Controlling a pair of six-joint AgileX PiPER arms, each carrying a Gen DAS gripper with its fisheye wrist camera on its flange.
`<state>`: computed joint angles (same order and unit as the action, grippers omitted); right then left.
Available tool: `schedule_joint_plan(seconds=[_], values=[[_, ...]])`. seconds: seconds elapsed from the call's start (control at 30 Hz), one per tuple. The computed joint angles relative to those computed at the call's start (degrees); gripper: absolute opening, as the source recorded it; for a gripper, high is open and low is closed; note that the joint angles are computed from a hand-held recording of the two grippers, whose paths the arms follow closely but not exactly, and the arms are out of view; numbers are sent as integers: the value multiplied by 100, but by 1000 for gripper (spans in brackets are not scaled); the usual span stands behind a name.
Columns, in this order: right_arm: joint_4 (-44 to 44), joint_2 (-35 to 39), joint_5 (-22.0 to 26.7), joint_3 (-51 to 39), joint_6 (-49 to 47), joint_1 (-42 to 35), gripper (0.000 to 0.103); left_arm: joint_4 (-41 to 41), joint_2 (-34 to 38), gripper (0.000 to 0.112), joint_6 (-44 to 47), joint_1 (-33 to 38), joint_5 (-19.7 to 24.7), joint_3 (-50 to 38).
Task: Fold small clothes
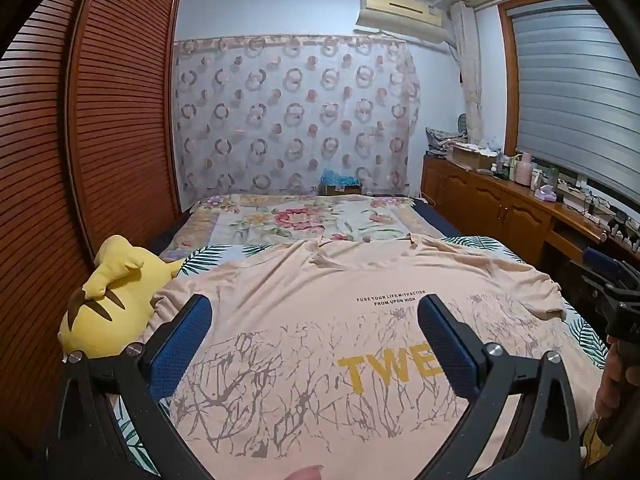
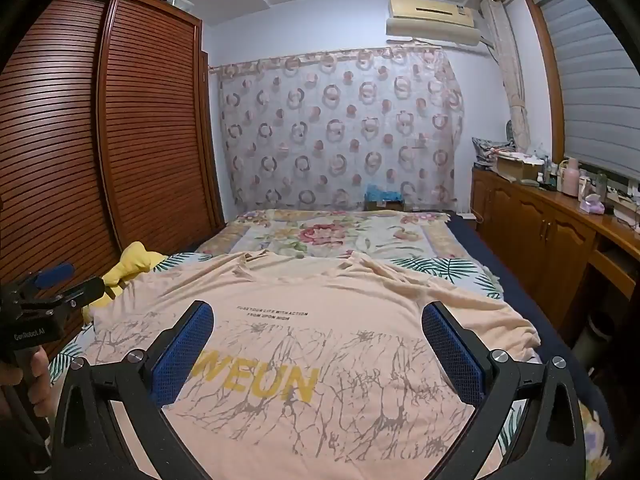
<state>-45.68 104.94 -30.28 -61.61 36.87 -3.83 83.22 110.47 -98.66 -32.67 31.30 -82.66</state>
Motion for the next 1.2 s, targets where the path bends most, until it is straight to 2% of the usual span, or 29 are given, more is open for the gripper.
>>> schedule_joint_plan(seconds=[0.13,0.37,1.2], values=[[122,33,-49,-9,-111,1,103,-299,-2,103,287,19,-10,-64],[176,-7,-160,97,-152,-24,103,-298,-3,103,299,33,-37,-55],[304,-6,-104,78,-245,12,103,-246,21,103,272,36,-15,-61]])
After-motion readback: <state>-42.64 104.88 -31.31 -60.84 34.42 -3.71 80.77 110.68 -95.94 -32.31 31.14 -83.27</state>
